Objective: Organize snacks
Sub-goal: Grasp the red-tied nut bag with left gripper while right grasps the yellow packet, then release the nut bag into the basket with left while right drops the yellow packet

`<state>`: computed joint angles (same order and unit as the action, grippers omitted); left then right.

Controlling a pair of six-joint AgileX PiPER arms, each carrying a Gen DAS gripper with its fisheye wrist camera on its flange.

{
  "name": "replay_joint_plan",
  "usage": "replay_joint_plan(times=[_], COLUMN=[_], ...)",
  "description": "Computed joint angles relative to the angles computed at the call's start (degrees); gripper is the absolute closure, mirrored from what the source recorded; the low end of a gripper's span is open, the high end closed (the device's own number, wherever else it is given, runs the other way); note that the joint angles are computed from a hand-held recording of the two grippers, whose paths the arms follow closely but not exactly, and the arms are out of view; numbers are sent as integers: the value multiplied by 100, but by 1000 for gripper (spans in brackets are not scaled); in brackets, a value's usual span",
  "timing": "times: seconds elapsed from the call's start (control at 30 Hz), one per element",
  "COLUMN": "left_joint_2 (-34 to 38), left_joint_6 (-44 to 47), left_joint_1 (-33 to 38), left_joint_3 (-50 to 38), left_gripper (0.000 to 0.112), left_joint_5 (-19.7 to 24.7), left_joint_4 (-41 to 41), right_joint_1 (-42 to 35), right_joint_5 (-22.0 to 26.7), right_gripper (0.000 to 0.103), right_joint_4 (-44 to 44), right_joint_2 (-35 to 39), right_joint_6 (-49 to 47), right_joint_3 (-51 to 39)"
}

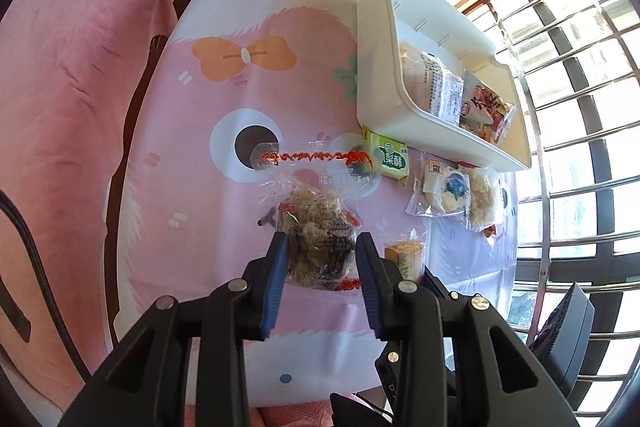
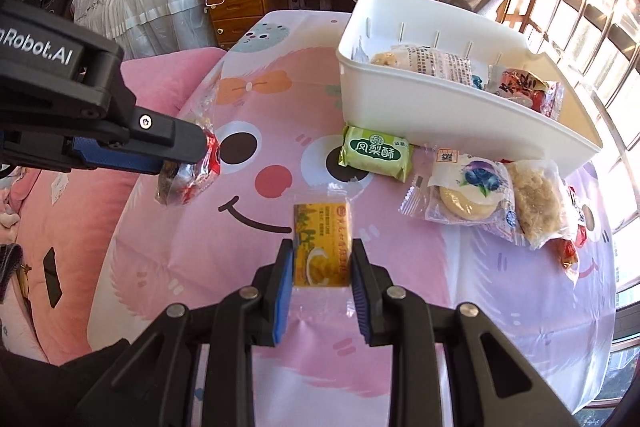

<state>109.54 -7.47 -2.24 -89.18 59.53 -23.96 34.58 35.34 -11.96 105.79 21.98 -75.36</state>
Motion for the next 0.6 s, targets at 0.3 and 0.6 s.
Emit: replay_joint_plan(times=[0.3, 0.6], left_joint_2=[-790, -849], left_joint_6=[584, 218], left_joint_1=[-47, -430], left_joint_3=[584, 153], left_gripper=[80, 80], left_joint_5=[-269, -351], left_joint_4=[-410, -186], right_joint_1=[-31, -883], right_joint_5=[172, 220], right_gripper=[76, 76], right_joint_4=[-133, 741], right_joint_2=[-945, -1309], right_joint_6=[422, -458], right_joint_3=[463, 442])
